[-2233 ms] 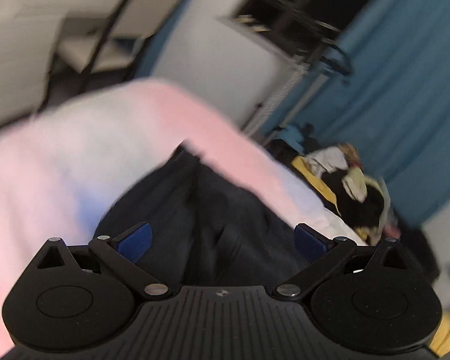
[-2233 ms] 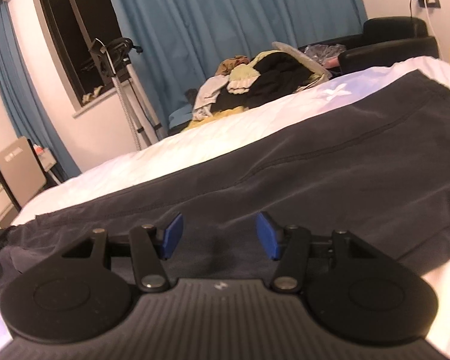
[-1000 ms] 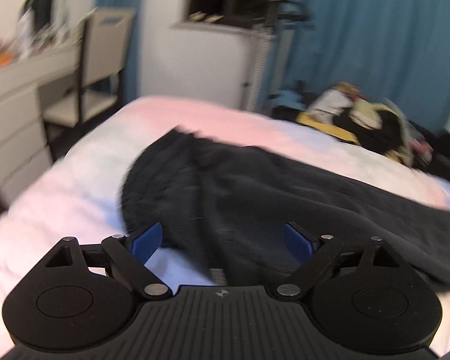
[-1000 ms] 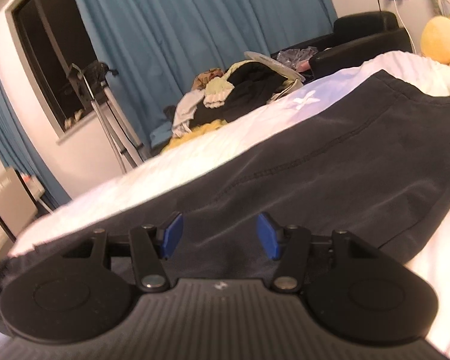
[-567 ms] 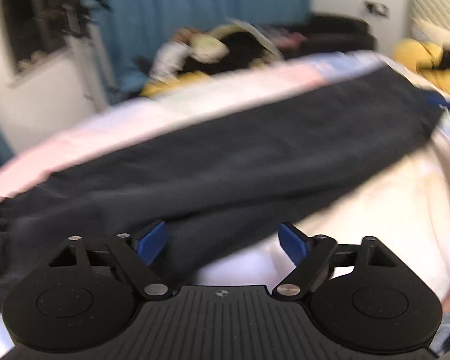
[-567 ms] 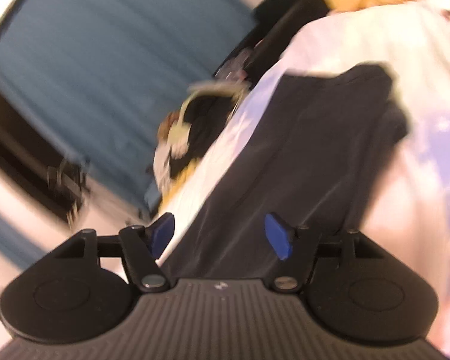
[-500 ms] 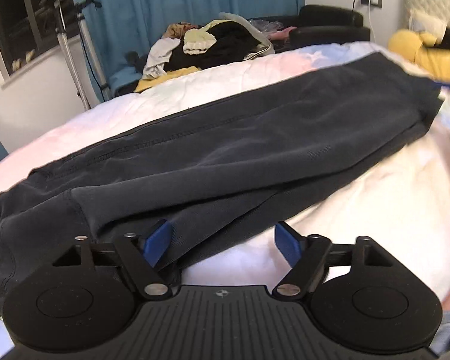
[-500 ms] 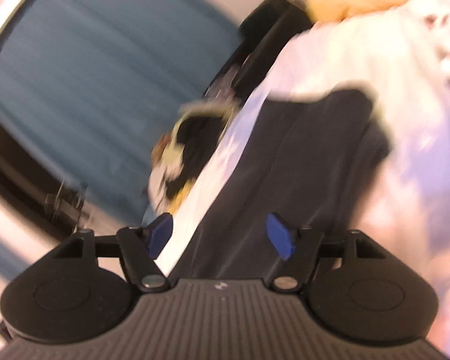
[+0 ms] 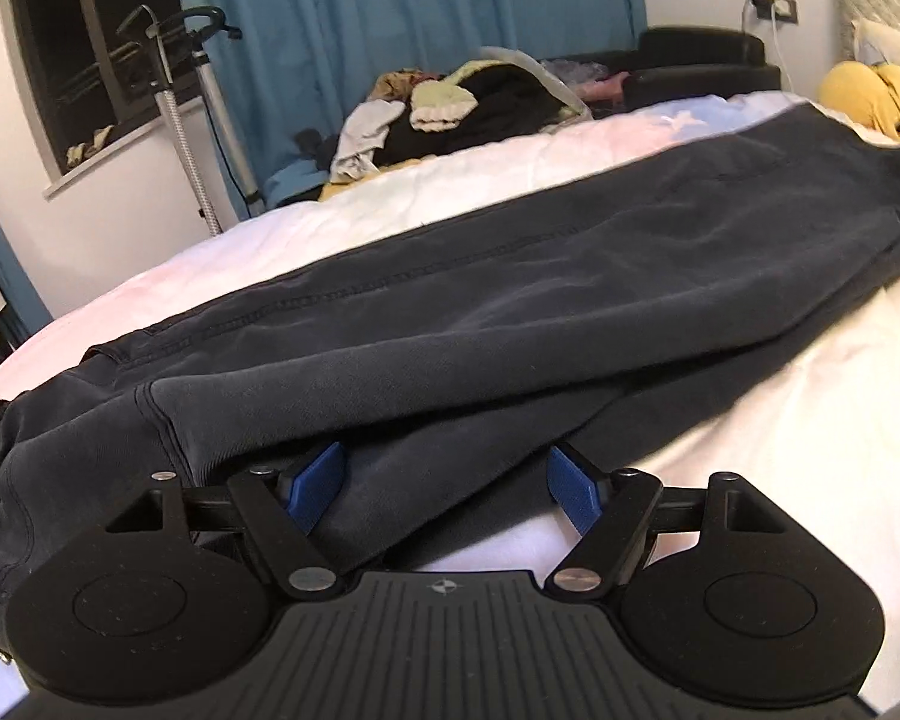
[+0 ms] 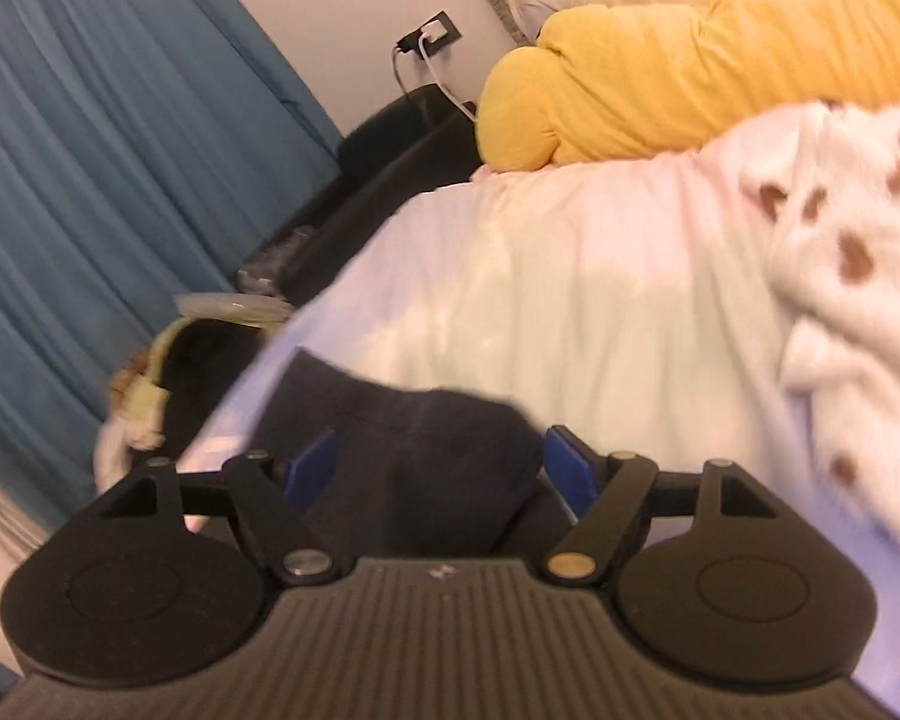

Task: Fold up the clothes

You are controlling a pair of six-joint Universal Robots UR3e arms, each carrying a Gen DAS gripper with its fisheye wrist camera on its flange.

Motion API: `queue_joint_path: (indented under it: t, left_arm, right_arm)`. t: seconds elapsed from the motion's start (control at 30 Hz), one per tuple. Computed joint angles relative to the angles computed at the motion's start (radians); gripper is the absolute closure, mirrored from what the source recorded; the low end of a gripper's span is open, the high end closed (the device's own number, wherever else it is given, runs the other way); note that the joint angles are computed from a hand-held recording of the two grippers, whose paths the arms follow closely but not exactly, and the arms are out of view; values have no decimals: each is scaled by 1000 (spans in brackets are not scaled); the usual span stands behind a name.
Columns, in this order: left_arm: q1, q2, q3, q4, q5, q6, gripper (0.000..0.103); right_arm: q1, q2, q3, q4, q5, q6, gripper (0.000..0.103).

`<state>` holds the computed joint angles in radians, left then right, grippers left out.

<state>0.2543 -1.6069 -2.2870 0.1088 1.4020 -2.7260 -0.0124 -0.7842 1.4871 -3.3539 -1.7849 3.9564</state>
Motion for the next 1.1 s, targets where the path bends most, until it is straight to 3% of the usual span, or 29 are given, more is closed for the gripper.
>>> queue_joint_path:
  t: [0.07, 0.1, 0.13, 0.23, 0.33, 0.57, 0.77, 0.87, 0.9, 0.97, 1.03, 1.1]
  left_arm:
    - [36, 6, -18, 21, -35, -23, 42]
    - [52, 8, -20, 24, -52, -32, 50]
    - [64, 5, -19, 28, -68, -41, 58]
    - [88, -5, -16, 35, -110, -54, 76]
    - [120, 32, -35, 27, -162, -40, 90]
    - [300, 223, -100, -124, -352, -61, 95]
    - [236, 215, -62, -242, -247, -12, 95]
    - [188, 178, -49, -217, -185, -19, 91]
    - [185, 180, -43, -228, -183, -24, 90]
    - [180, 185, -30, -249, -178, -32, 80]
    - [217, 230, -38, -282, -233, -41, 38]
    - [279, 300, -58, -322, -325, -44, 21]
  right_arm:
    - [-46, 35, -12, -30, 89, -9, 29]
    - [-66, 45, 2, -69, 131, -12, 38]
    - [-75, 51, 11, -100, 151, -22, 56]
    - [-82, 43, -3, -93, 182, -93, 93]
    - [-71, 18, -64, -29, 175, -177, 95]
    - [-109, -89, -21, -102, 190, -144, 96]
    - [-147, -73, 189, -165, 214, -144, 96]
    - [-163, -53, 267, -223, 254, -116, 95]
    - [-179, -51, 288, -252, 286, -97, 90]
    - [-214, -64, 334, -313, 351, -65, 79]
    - [-248, -97, 393, -365, 421, -55, 57]
    - [-268, -149, 461, -393, 464, -51, 51]
